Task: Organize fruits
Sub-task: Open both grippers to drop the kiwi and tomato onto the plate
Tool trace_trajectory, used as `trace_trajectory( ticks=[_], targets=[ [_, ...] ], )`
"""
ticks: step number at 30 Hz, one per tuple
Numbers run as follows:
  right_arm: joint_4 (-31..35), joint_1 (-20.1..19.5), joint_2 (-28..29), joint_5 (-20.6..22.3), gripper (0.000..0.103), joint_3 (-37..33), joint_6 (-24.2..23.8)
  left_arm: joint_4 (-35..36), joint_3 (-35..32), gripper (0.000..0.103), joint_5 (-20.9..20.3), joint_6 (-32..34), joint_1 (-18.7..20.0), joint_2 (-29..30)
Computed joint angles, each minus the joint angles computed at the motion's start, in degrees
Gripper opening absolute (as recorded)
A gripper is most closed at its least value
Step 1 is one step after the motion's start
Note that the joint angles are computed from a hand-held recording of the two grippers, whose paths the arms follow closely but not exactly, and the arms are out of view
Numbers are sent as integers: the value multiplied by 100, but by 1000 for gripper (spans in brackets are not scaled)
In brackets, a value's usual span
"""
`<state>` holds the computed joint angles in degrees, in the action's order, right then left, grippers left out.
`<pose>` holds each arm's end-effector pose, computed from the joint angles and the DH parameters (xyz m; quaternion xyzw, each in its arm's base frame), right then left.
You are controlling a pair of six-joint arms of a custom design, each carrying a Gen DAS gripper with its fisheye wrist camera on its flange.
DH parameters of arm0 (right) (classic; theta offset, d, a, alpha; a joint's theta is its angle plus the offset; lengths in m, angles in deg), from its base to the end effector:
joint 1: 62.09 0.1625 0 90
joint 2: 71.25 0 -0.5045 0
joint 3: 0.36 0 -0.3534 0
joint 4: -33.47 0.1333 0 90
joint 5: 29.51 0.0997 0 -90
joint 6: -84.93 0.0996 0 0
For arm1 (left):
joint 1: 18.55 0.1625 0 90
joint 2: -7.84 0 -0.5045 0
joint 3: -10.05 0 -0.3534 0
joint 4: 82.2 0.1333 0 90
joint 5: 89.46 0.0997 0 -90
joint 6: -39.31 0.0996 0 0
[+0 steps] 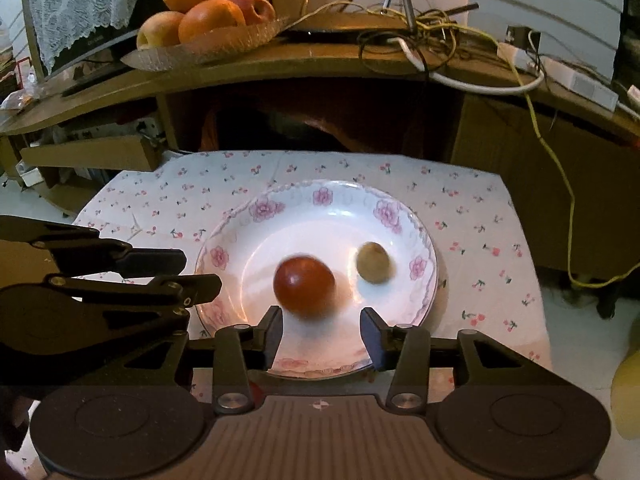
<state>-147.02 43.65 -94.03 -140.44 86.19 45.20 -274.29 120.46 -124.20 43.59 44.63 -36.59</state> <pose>0.2981 -0.6975 0.0026 0.4081 -0.8664 0.1855 0.2201 -0.0869 -0.6487 0.2058 0.0873 0.8500 -0.3555 0.3788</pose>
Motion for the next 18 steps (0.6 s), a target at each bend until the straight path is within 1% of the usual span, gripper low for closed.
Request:
trace_trajectory(
  ticks=[7,18],
  targets=[
    [-219,8,-25,70,48,125,-180,-73,118,35,15,58,-49,-62],
    [-271,32,-149,173,49,358,-197,-127,356,37,-31,76,-130,-211]
  ],
)
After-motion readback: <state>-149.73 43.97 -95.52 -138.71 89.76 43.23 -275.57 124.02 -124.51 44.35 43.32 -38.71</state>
